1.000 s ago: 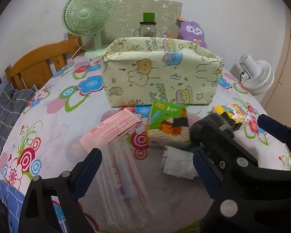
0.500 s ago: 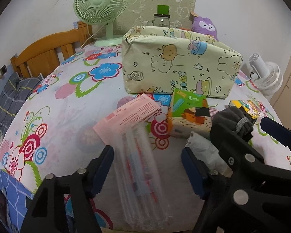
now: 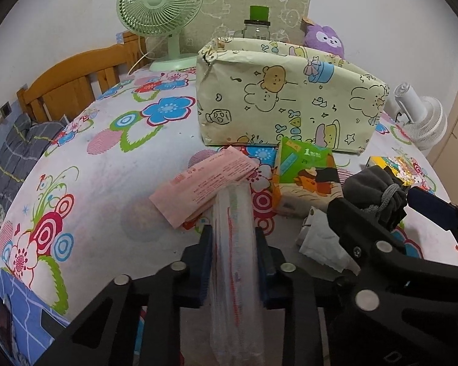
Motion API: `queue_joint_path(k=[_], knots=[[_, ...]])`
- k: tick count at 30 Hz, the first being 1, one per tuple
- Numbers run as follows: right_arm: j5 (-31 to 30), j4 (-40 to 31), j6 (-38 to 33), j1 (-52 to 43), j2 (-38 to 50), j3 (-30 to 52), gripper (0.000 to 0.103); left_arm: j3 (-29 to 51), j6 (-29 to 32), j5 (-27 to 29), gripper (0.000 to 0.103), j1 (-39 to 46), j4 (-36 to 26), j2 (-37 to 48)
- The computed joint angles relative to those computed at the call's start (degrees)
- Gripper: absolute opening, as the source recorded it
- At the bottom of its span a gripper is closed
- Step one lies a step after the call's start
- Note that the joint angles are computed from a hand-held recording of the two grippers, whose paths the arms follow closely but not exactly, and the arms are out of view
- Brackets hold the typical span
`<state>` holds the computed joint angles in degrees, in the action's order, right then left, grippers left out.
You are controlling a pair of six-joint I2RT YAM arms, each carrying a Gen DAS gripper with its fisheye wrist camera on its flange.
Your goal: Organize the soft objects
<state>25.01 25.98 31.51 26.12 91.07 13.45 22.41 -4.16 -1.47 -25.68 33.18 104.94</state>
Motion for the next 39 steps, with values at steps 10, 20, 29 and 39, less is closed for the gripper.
queue_joint_path(k=[10, 20, 29, 39], knots=[[-3.11, 1.11, -1.66, -4.29, -4.6, -2.56, 0.094, 0.84, -1.6, -2.15, 0.019, -3.86, -1.28, -2.29], [-11.5, 6.53, -4.15, -11.96, 0.39, -3.09, 0.074, 4.41, -2.58, -5.46, 0.019, -7.13, -2.97, 1.3], [-13.98, 9.9, -4.3, -13.48, 4.22, -2.87, 0.049, 5.68, -3.01, -6.77, 0.019, -7.62, -3.53, 2.91], [-11.19, 6.26, -3.37, -11.34, -3.55, -4.83, 0.047, 2.81, -3.23, -7.19, 0.019, -8.12, -3.46, -2.57]])
